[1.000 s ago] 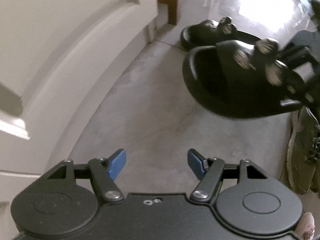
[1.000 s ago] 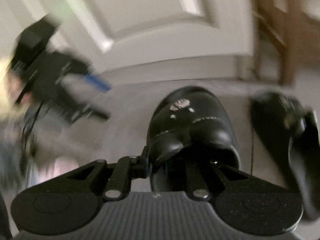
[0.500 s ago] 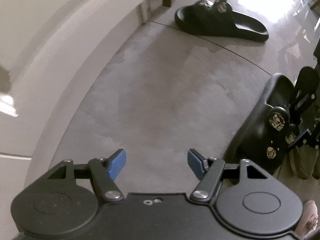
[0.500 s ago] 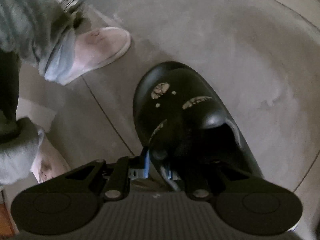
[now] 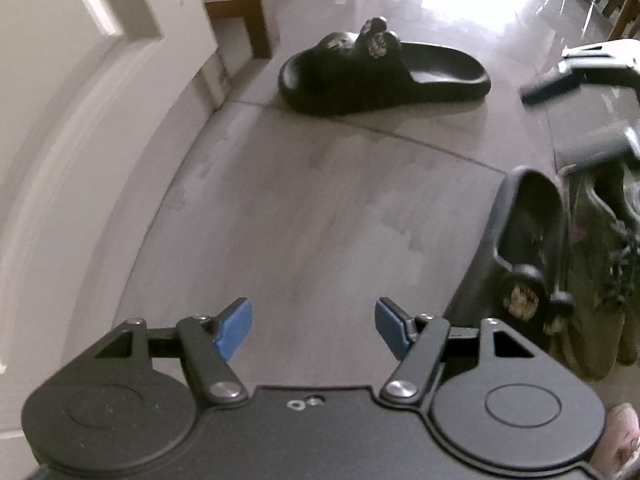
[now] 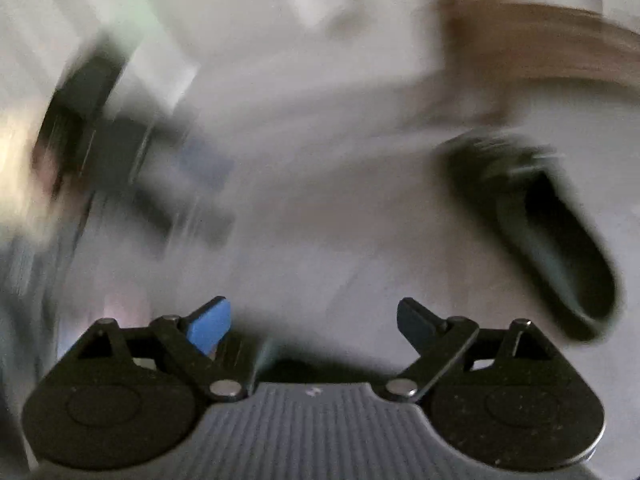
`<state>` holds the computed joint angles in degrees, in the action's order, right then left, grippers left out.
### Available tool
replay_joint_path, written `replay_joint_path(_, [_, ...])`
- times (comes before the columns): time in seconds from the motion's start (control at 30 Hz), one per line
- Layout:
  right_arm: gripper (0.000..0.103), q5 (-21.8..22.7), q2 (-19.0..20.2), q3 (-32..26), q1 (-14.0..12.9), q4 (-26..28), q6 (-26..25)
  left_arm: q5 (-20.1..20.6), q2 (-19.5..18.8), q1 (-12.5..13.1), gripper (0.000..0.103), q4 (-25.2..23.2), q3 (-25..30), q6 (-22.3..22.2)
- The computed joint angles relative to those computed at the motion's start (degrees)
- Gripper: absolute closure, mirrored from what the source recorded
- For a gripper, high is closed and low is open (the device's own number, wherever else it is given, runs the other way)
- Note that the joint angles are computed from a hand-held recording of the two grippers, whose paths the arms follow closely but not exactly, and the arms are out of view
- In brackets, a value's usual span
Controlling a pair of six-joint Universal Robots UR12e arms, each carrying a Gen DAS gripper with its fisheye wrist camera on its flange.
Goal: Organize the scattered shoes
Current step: 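Carry the black slide with the right gripper toward the shoe rack and release, then grasp the other black slide sandal by its strap with the left gripper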
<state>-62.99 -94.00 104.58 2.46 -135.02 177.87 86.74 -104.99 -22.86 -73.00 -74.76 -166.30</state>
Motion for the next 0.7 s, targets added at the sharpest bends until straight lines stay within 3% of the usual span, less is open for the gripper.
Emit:
replay_joint_path(0.1, [0.008,-6.7,2.3,0.0,1.6,-6.5,18.0,-1.8,-1.7,-0.2,0.035,0.5,1.5,-0.3])
replay_joint_path(0.2, [0.008,-6.4,5.8,-2.0,2.0,-7.1,28.1,-4.2,-3.2,-0.2,0.035,0.8,3.0,0.5])
replay_joint_path(0.3, [0.008,-10.5,7.6,-4.2,2.7,-4.5,32.2,-4.2,-4.2,-0.3,0.035,1.0,4.2,1.4])
replay_joint_path(0.33, [0.008,-9.5,7.3,-4.3,2.0,-3.9,32.2,-4.3,-4.8,-0.3,0.035,1.1,4.9,2.3])
replay_joint_path(0.47, [0.008,-13.2,4.5,-3.4,2.2,-2.3,28.9,-5.3,-8.1,0.2,0.035,1.2,9.6,9.8])
replay_joint_path(0.57, [0.008,-9.2,1.3,-0.1,0.8,-3.7,32.4,-8.6,-11.1,0.7,0.035,2.5,13.2,13.3])
replay_joint_path(0.67, [0.008,-4.2,-1.6,2.9,-1.3,-4.4,36.2,-12.5,-13.7,1.1,0.035,1.7,16.6,13.7])
replay_joint_path(0.7, [0.008,-5.2,-2.3,3.2,-1.1,-3.7,36.1,-13.3,-14.5,1.1,0.035,1.6,17.5,13.4])
